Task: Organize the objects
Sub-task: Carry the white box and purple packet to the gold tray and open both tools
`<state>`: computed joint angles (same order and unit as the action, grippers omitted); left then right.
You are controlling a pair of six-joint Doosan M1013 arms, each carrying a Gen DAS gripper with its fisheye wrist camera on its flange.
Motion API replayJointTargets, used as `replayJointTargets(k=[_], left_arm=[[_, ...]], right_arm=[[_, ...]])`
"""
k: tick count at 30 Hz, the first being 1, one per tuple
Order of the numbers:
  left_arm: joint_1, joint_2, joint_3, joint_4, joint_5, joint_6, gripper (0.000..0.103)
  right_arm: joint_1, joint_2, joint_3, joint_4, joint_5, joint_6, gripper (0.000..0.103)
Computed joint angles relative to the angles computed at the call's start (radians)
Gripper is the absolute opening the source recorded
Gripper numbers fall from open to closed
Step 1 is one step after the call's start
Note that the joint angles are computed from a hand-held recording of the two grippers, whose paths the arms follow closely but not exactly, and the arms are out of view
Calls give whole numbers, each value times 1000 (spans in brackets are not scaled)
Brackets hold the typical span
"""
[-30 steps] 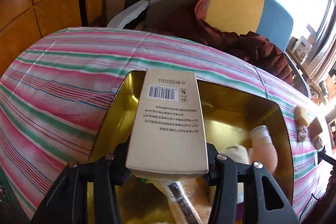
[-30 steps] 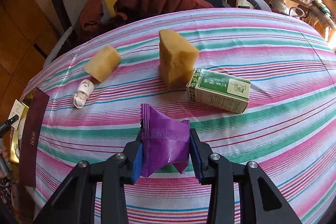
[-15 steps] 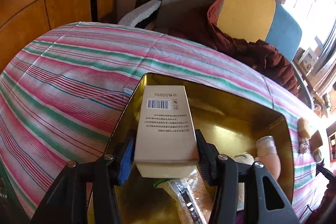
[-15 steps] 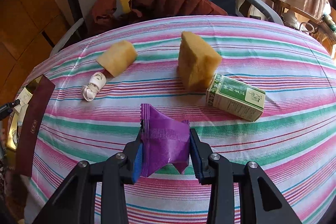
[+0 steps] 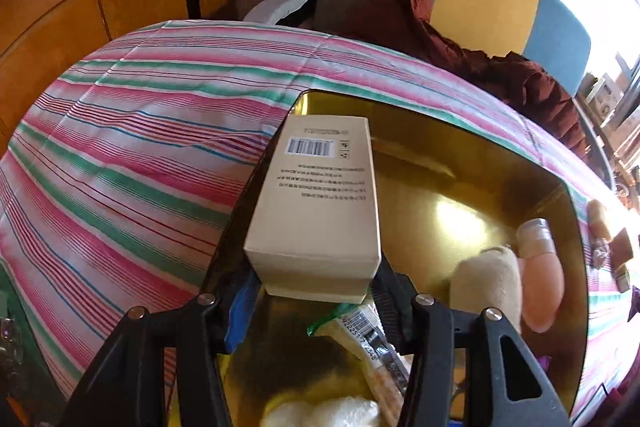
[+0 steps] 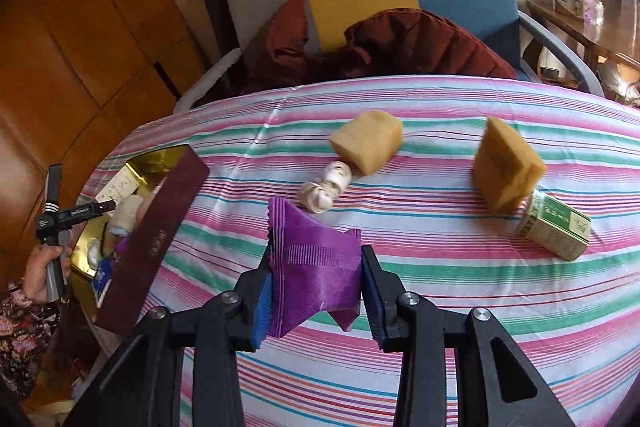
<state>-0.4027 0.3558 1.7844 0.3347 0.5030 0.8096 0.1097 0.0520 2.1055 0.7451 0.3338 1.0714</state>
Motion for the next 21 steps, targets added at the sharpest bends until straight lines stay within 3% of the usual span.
replayJointTargets(k=[2,3,6,7,10,13,15,17,19,21], left_arm=[[-16,-3,3,87,40,-80,53],[-16,-10,13,81,27,-90,53],[4,-48,70,-95,-125,7,53],[4,-57,83,-88,-148,-11,53],[-12,-43,66,44,-88,-111,53],[14,-26,46,-101,-64,-15,53],[17,-34,49,-70,-72,-72,53],[30,-62,81,-129,-170,-40,53],[28,-87,110,-54,-238,-110,53],[12,-106,128,176,-222,-350,53]], right_arm=[[25,1,-11,35,7,-33,39],[36,3,-18,66,15,-60,39],[78,13,-43,112,38,-104,39],[95,19,-53,106,45,-100,39],[144,41,-85,75,68,-72,39],[197,63,-115,25,77,-36,39],[224,75,-131,37,85,-63,39],[258,89,-153,-24,72,-2,39],[282,110,-182,-51,85,11,39],[305,135,-215,-97,95,61,39]])
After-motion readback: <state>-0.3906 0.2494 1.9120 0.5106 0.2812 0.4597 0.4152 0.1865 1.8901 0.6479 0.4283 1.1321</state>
